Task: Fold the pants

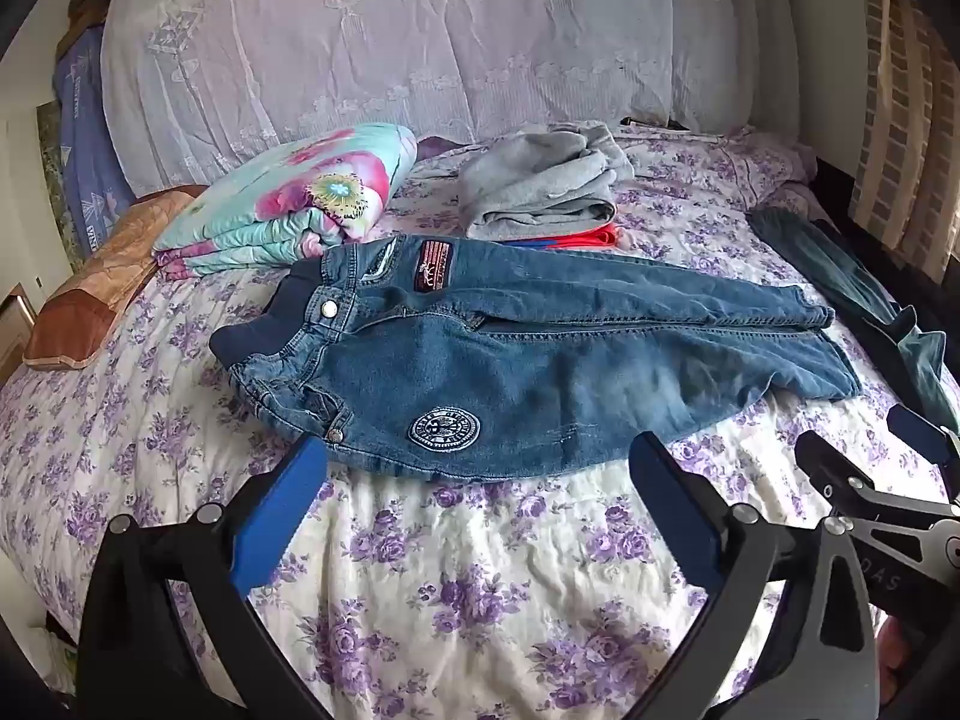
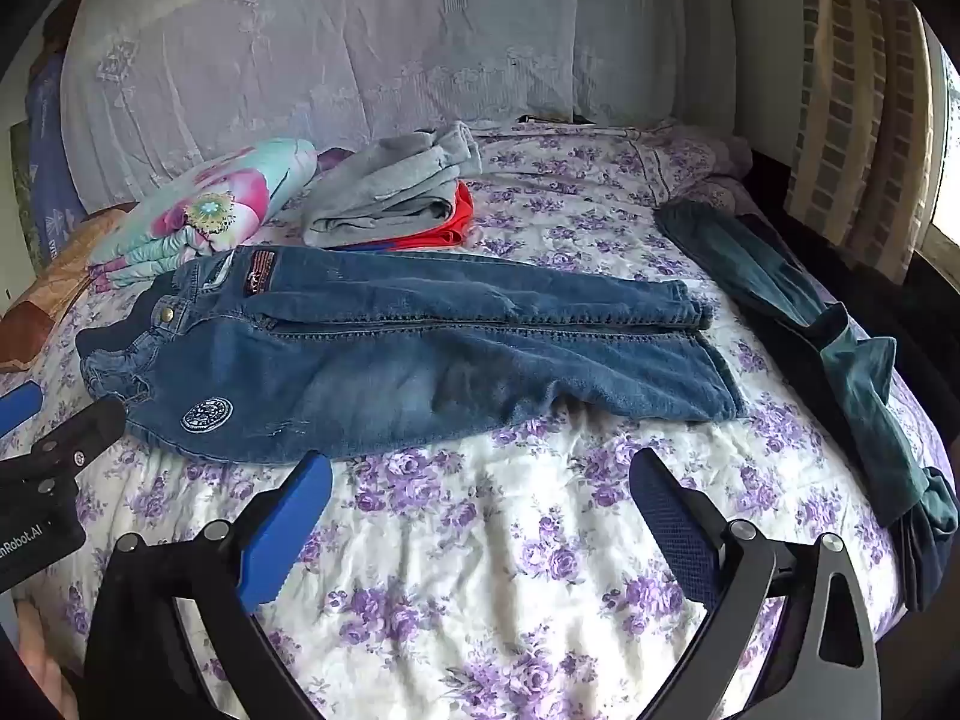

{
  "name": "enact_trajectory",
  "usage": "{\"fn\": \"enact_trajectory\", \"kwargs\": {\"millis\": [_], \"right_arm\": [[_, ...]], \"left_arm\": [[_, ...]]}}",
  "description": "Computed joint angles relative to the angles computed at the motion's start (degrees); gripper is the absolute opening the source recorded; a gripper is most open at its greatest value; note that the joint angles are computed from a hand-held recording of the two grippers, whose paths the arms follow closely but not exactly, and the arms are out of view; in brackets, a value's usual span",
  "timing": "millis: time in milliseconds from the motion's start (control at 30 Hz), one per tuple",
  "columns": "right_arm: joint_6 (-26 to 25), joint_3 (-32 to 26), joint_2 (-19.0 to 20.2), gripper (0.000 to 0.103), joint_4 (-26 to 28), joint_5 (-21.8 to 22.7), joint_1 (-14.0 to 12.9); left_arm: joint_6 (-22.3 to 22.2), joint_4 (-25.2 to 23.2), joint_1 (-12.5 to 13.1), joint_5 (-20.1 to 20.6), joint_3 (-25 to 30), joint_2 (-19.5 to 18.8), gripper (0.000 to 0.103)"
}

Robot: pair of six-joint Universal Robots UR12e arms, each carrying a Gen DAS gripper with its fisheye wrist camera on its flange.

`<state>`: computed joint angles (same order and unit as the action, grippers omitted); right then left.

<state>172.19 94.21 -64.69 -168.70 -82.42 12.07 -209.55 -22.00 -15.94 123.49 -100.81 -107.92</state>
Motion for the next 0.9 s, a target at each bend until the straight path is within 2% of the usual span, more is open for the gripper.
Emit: {"fn": "enact_trajectory", "kwargs": {"millis": [900], "right_arm": [[0.1,0.1,0.0,0.1,-0.2,-0.1,0.1]], "left_arm": [[-0.6,-0.1,0.1,-1.1,-0.3,-0.1,0.098]]}}
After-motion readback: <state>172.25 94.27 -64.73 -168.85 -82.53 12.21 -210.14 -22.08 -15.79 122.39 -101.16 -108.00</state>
